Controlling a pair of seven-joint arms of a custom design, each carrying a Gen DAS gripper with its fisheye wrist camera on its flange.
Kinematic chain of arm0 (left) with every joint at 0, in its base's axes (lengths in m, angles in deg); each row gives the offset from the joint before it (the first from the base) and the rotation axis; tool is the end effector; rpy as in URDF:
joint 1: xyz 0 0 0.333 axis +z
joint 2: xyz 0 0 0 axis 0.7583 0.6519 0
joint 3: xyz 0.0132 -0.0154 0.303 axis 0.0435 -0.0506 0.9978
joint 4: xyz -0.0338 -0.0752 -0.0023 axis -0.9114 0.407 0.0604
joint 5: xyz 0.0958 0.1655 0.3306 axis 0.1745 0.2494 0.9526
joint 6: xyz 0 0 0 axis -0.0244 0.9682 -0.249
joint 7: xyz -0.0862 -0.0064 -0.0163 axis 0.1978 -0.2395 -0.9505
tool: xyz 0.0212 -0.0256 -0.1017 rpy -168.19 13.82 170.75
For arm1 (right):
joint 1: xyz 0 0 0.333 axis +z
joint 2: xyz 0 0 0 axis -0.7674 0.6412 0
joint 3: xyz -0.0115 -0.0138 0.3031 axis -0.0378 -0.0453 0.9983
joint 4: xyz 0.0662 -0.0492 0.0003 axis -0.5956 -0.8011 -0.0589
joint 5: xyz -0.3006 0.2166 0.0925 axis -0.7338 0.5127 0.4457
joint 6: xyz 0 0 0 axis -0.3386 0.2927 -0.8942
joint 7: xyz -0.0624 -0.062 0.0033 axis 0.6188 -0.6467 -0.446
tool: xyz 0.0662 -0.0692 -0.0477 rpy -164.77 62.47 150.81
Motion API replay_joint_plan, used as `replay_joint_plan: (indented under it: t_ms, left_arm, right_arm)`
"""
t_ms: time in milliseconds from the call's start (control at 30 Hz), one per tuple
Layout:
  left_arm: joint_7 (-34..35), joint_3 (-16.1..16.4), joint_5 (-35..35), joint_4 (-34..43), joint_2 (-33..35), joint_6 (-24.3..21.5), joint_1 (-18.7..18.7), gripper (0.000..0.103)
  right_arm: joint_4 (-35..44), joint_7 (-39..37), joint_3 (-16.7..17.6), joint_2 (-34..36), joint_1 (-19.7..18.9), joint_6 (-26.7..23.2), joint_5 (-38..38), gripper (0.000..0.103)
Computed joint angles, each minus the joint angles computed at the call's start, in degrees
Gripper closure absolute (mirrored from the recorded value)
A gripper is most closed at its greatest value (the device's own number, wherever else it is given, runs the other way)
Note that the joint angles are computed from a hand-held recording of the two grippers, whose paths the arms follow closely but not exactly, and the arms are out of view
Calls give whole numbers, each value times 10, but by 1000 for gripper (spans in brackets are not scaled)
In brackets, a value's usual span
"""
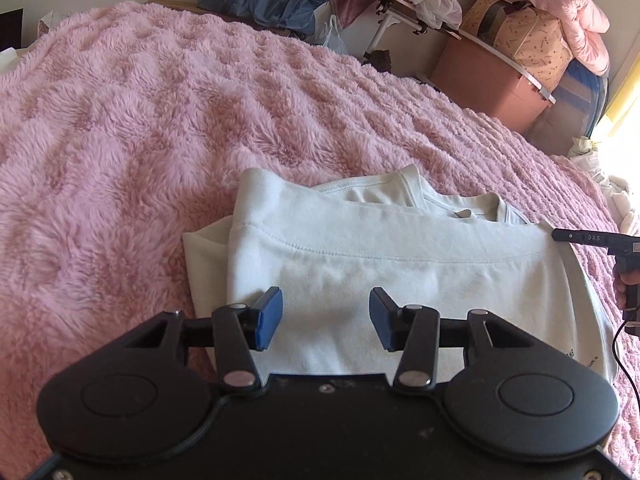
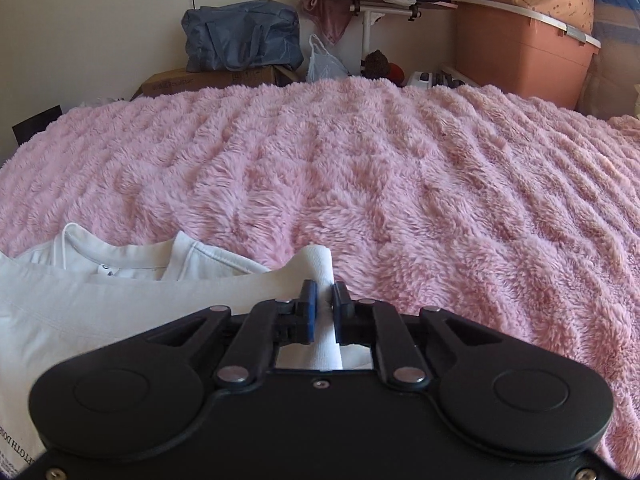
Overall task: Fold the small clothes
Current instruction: 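Lower the hem onto the shirt and open both grippers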
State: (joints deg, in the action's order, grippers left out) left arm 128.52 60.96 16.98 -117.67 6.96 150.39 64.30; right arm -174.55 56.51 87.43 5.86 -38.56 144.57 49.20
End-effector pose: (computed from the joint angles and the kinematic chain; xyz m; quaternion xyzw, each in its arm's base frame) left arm 0.6303 0.1055 0.5078 -0.5575 0.7272 -0.3955 0.0630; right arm 0.5853 0.1488 0.5281 -0.5935 0.6931 -0.3122 0.2644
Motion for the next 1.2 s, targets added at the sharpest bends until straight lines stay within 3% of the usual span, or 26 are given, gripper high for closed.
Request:
replay_joint_plan:
  t_ms: [100, 267, 367, 533, 733, 867, 1033, 1200]
  left_arm:
    - [-20, 0, 13, 3, 10, 7, -3, 52]
    - [-12, -4, 13, -10, 1, 25, -3, 51]
    - [20, -2, -10, -32, -26, 24, 1, 51]
    - [88, 25, -57, -99, -101, 3, 8, 51]
    - [134, 84, -98, -242, -233, -6, 4, 51]
    - [146, 111, -87, -301, -280, -12, -2, 51]
    - [153, 127, -79, -326, -298, -24, -8, 51]
    - [169, 127, -71, -348, -309, -14, -11, 51]
  right_arm:
    - [15, 7, -1, 28, 2, -30, 16, 95]
    - [-4, 59, -11, 29, 12, -12, -37, 89]
    - [-44, 43, -9, -10, 3, 30, -21, 73]
    - [-169, -51, 4, -146, -12, 78, 21, 64]
    - [-340, -4, 77, -352, -57, 12, 9, 64]
    - [-417, 54, 121, -441, -53, -48, 26, 64]
    - [-456, 125, 141, -466, -36, -54, 39, 67]
    - [-439, 171, 164, -437, -48, -52, 10, 70]
